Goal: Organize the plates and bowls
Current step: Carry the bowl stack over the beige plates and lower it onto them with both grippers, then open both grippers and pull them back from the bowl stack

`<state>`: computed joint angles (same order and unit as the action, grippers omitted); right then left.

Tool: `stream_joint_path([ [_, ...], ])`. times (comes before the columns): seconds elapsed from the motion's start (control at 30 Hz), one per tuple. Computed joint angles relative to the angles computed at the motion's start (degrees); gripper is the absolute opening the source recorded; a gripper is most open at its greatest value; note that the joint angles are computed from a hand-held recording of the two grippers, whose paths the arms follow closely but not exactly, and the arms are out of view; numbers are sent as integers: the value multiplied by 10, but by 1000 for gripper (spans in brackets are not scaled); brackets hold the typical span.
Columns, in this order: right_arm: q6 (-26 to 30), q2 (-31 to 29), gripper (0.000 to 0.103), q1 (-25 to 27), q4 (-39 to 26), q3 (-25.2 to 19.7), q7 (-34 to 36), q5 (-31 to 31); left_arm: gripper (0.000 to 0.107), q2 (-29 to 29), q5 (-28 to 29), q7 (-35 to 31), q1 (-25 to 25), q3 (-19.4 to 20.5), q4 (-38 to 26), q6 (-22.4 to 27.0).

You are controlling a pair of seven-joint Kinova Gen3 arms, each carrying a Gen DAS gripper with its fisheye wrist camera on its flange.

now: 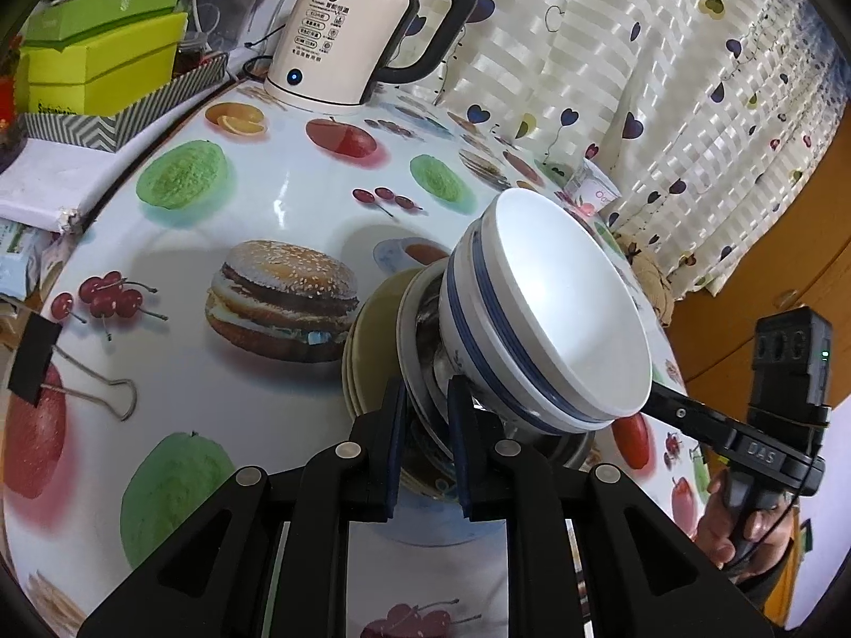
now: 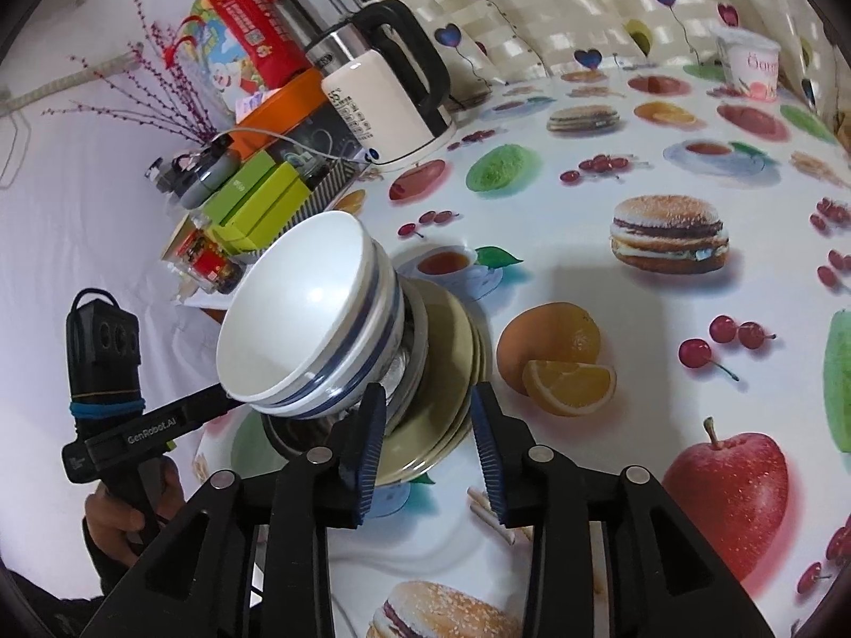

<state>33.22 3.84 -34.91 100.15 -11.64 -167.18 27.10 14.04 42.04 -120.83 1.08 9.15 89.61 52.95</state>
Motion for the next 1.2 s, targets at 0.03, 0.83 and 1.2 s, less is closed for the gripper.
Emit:
stream_joint_path([
  [0.03, 6, -1, 36, -4, -1, -2, -2, 8, 17, -4, 2, -4, -1, 0, 4, -1],
  [0.83, 46, -1, 38, -27, -15, -19, -16, 40, 21, -40, 20, -36, 1, -7, 47, -63],
  [1.2, 192, 39, 51, -106, -85, -28, -26, 116, 27, -128, 25, -104, 41, -23, 137, -145],
])
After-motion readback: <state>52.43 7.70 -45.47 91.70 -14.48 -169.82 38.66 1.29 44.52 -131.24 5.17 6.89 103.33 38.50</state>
